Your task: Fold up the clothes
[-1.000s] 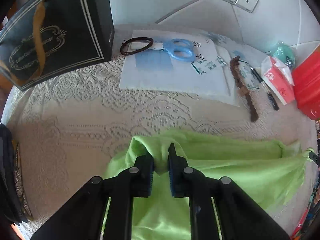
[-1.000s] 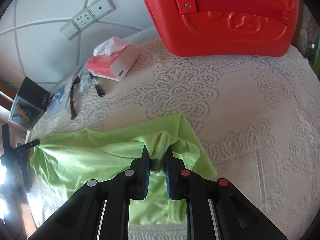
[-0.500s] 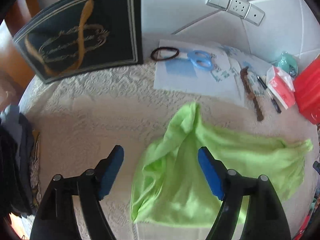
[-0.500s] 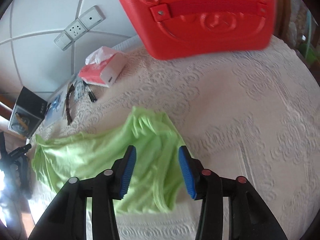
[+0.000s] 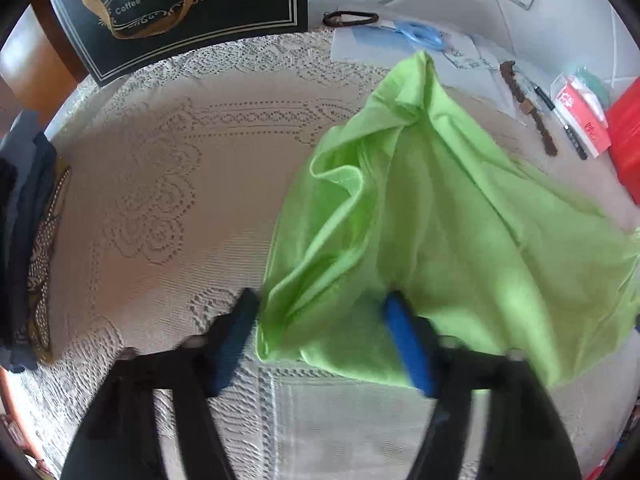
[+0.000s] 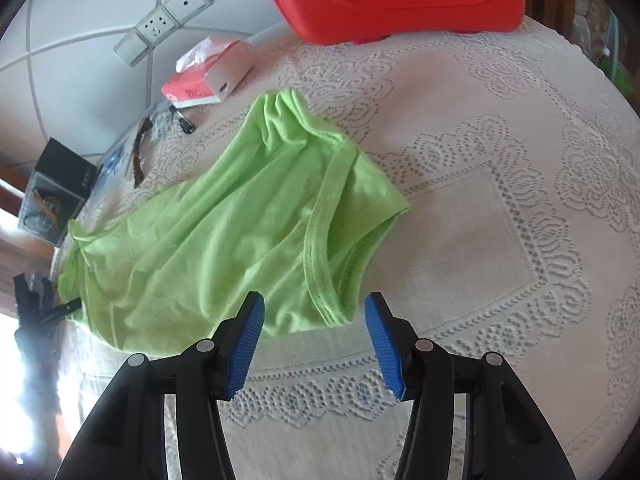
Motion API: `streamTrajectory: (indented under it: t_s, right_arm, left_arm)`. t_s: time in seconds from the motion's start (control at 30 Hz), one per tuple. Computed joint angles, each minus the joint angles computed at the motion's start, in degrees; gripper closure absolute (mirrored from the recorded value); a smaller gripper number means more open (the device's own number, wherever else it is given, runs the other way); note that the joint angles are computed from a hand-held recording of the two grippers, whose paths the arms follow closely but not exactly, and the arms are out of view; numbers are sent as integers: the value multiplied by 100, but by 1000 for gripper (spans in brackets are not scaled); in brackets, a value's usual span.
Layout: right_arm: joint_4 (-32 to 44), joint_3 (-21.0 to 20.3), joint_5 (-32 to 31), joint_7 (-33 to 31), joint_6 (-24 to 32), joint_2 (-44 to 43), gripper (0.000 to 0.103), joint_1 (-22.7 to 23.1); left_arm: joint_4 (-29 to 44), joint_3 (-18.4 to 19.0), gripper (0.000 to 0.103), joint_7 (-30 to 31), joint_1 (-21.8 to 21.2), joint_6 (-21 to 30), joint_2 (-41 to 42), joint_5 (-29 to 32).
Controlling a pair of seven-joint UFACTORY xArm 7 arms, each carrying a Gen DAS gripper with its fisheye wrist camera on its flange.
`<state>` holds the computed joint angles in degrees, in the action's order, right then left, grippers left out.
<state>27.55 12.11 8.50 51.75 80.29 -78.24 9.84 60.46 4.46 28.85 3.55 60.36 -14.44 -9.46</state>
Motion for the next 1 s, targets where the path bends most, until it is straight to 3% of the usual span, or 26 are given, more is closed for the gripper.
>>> streamTrajectory:
  t_s: [0.03,0.07,0.1,0.23,0.47,0.57,0.7,0.77,0.87,1.0]
  right_arm:
    - [73,79,-27,-47,71,182,79,25]
    - [159,158,-64,-90,149,376,91,51]
    - [234,211,-111,-85,222,441,92,58]
    - [533,199,-245,146,740,1,92,11]
    - [857,320,79,279,1978,-629,92,3]
    - [808,454,201,332,2383,-797,73,-26]
    - [965,624,245,482,2410,-1111,65,-187]
    - [1061,685,257,431,2228,-1120,55,-236]
    - [1103,672,261,351,2000,-1072,50,-286]
    - [1076,566,189,311,1835,-1022,48,-361]
  left_arm:
    - [-3,19,86,-64,31,13,-36,-6]
    - [10,63,90,-100,60,60,-56,-63]
    - [24,108,93,-133,99,119,-80,-102]
    - [-58,315,95,-18,279,421,-382,-136]
    - [-717,546,95,336,662,870,-1277,470]
    - [-834,571,95,433,744,1015,-1478,612]
    - [-717,615,94,587,616,1386,-1619,352]
    - [-660,530,84,610,497,1428,-1648,248]
    - [-511,377,46,555,263,1318,-1587,18]
    - [-47,156,42,317,-108,1080,-1135,-398]
